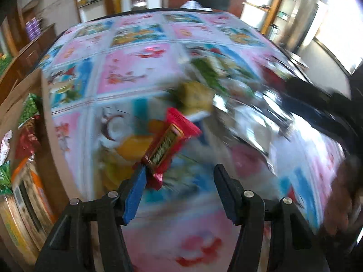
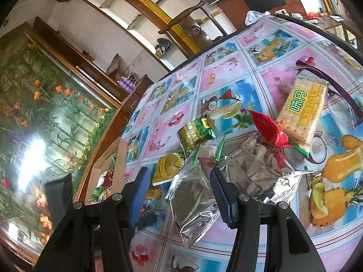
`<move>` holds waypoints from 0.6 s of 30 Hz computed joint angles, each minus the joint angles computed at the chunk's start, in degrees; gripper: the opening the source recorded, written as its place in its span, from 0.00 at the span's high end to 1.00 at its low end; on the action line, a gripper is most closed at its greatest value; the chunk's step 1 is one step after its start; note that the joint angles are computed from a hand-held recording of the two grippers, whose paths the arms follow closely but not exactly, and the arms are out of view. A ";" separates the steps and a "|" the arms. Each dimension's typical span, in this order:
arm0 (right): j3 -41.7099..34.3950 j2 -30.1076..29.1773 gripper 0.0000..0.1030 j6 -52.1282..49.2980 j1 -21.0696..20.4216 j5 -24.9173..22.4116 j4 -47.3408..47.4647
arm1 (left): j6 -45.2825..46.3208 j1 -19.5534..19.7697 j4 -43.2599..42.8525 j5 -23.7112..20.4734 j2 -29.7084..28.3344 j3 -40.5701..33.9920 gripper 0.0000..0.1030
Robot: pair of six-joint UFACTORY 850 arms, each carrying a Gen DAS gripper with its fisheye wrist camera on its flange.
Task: Organize snacks
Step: 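Grasp the red packet with black label using the left gripper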
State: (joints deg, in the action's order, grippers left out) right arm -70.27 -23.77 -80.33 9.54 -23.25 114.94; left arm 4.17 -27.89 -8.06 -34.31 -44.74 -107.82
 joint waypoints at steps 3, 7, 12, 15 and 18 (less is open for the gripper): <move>-0.28 -0.23 0.42 1.28 0.17 0.25 -1.95 | 0.61 -0.54 0.66 1.98 1.58 2.09 0.43; -0.71 -0.46 0.42 2.17 0.51 0.74 -3.75 | -7.86 -0.82 8.66 1.68 -0.88 -1.77 0.43; -2.18 -1.53 0.42 8.14 0.78 0.97 -11.00 | -9.15 -0.68 10.23 0.86 -3.43 -4.74 0.72; -3.59 -2.38 0.41 13.13 1.37 1.96 -17.89 | -7.78 -0.27 7.49 2.45 -2.65 -3.33 0.82; -4.04 -2.32 0.33 14.21 2.34 4.76 -21.10 | -6.07 0.10 4.02 3.72 -1.45 -1.30 0.82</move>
